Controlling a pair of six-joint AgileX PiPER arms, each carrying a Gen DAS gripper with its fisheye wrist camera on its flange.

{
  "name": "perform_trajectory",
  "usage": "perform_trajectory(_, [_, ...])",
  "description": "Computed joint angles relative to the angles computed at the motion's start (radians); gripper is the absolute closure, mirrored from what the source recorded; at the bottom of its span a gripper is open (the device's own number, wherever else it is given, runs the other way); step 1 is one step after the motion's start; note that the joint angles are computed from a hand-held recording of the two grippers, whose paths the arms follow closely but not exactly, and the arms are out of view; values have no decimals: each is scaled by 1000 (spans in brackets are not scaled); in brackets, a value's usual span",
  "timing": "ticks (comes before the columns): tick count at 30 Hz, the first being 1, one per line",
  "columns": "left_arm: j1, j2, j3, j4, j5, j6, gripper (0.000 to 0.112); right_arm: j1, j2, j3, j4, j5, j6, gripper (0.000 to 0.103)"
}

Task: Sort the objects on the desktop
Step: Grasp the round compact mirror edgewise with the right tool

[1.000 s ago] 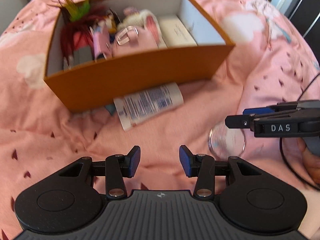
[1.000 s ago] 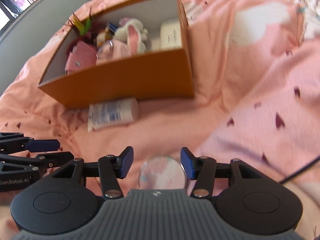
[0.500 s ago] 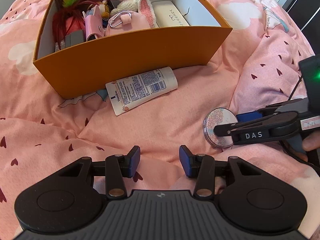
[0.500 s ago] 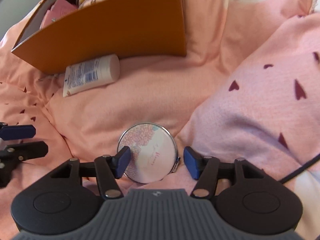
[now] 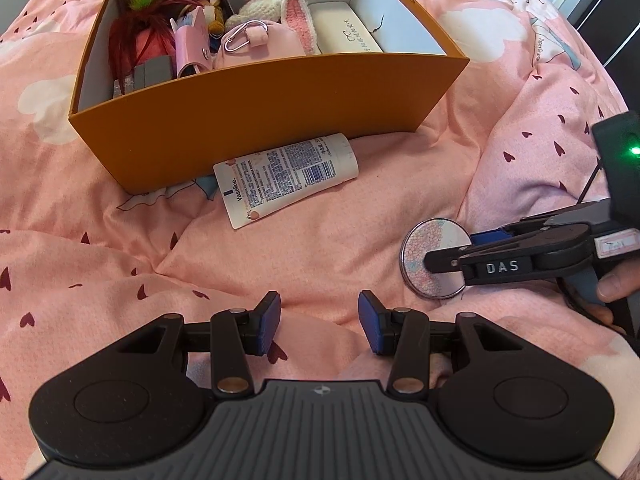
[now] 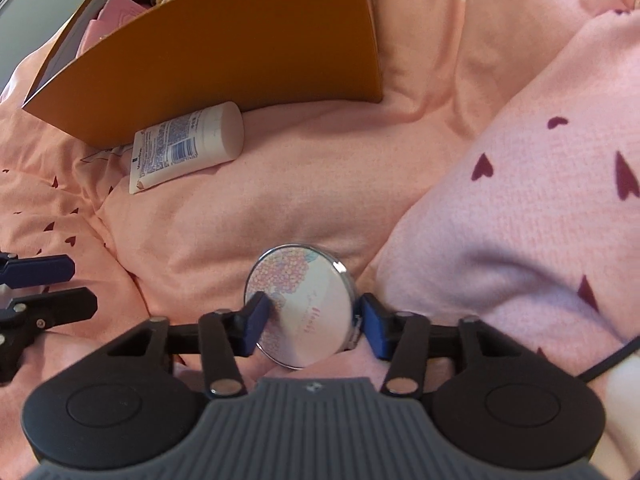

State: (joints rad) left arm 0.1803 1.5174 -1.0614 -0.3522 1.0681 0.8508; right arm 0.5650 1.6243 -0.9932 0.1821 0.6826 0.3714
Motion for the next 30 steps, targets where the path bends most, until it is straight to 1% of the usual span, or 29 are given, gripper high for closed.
perform_trajectory(4, [1,3,3,2,-4,-1,62,7,-52,7,-13,7,18,75])
perform_trajectory(6, [1,3,4,3,-6,-3,62,2,-81,11,21,1,-16,78])
perform_trajectory(9, [-1,2,6,6,-11,-7,62,9,-97,3,90,-10,-92,79])
perform_trajectory(14, [-4,4,-2,11,-13,-18,62,21,-44,-28,173,-4,-193,80])
perform_trajectory(17, [-6,9,-7,12,-10,-25,62,19,-30,-33,211,4,-226,80])
perform_trajectory(24, [20,7,-19,-24,-11,3,62,10,-59,-17,208,-19,-226,88])
perform_trajectory(27, [39,7,-37,-54,-22,27,62,-4,-77,-28,184,-35,-208,88])
perform_trajectory(30, [45,9,-54,-87,-45,95,62,-17,-82,-49,130,-57,-167,88])
